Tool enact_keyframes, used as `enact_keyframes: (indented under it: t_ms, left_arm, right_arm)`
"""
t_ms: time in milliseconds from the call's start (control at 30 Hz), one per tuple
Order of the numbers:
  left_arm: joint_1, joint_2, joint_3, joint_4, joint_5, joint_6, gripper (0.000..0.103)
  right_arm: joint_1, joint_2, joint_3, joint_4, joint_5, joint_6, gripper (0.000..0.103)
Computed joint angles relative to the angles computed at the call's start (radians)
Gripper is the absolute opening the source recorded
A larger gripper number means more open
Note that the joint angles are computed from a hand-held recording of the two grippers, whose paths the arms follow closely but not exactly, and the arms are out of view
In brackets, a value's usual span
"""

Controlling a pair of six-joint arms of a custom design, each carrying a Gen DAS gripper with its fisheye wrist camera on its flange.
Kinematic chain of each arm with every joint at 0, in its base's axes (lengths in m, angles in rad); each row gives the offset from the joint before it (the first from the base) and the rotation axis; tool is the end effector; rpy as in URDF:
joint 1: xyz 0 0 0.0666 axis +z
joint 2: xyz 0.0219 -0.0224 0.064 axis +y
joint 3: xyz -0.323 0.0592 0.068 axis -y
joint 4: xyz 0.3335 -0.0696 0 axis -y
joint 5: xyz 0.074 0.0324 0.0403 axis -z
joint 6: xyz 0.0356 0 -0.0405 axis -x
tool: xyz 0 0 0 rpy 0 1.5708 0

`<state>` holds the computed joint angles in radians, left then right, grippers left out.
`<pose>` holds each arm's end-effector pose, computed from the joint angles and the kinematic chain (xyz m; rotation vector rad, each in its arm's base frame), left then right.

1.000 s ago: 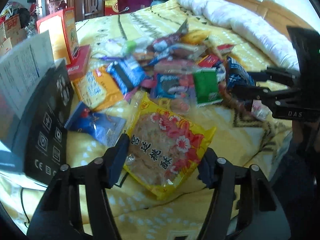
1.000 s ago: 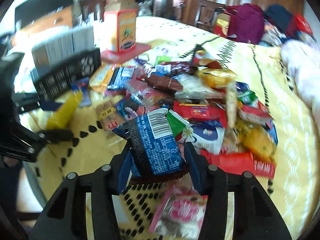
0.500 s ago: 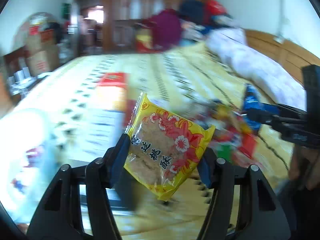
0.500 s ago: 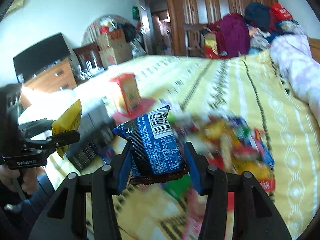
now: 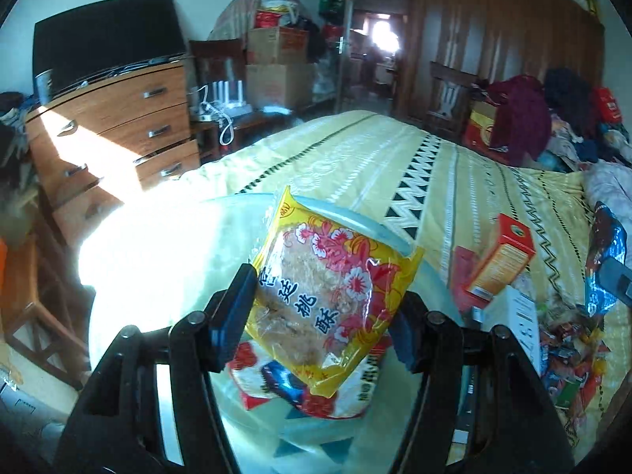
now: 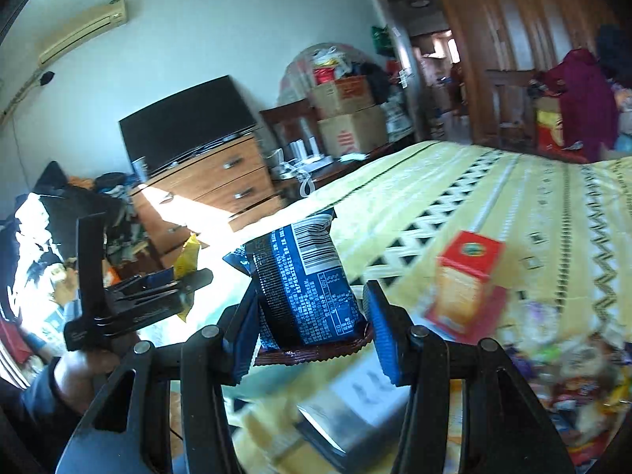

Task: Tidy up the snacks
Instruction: 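Carry both held snacks to the clear basin and release them inside, then move both grippers back over the snack pile on the bed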

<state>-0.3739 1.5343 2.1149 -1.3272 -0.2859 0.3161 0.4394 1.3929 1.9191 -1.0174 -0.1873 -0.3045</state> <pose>0.4096 -0.1503 0.5652 -0.0774 2.2793 -0.0282 0.3739 0.1826 0.5765 -0.2612 2.1012 0.6453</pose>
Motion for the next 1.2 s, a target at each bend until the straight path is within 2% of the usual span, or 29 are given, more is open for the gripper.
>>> enact_keyframes:
  t_ms: [133,167,333,467,600,700,767,800,900,1000,1100,1200]
  left_arm:
    - [0.040,0.006,-0.028,-0.016,-0.012,0.034,0.063]
    - [0.073,-0.016,-0.057,-0.008,0.012,0.022,0.062]
    - [0.133,-0.036,-0.121,0.011,0.057,0.011,0.062]
    - [0.148,-0.038,-0.111,-0.002,0.078,0.009,0.062]
    - [0.151,-0.066,-0.137,0.012,0.099,0.006,0.063]
    - [0.184,-0.076,-0.148,0.051,0.149,-0.021,0.064]
    - [0.186,-0.085,-0.154,0.055,0.152,-0.026,0.071]
    - [0.183,-0.090,-0.161,0.061,0.153,-0.033,0.071]
    - [0.190,-0.102,-0.183,0.067,0.175,-0.048,0.072]
    - [0.191,-0.115,-0.212,0.084,0.195,-0.090,0.072]
    - [0.178,-0.122,-0.240,0.100,0.182,-0.123,0.074]
    - [0.187,-0.115,-0.239,0.105,0.239,-0.082,0.075]
  right_arm:
    - [0.082,0.166,0.167,-0.057,-0.005,-0.057,0.054]
    - [0.102,0.209,0.210,-0.074,-0.006,-0.072,0.054]
    - [0.172,0.352,0.350,-0.126,-0.007,-0.117,0.054]
    - [0.198,0.415,0.411,-0.149,-0.008,-0.125,0.054]
    - [0.197,0.428,0.428,-0.162,-0.016,-0.129,0.054]
    - [0.206,0.468,0.503,-0.205,-0.002,-0.122,0.064]
    - [0.216,0.478,0.528,-0.225,0.026,-0.131,0.087]
    - [0.220,0.472,0.523,-0.224,0.035,-0.136,0.089]
    - [0.227,0.385,0.404,-0.145,0.028,-0.148,0.089]
    - [0.201,0.210,0.178,-0.030,0.076,-0.145,0.089]
    - [0.150,0.066,0.026,-0.030,0.172,-0.140,0.089]
    - [0.076,-0.070,-0.122,-0.045,0.207,-0.170,0.090]
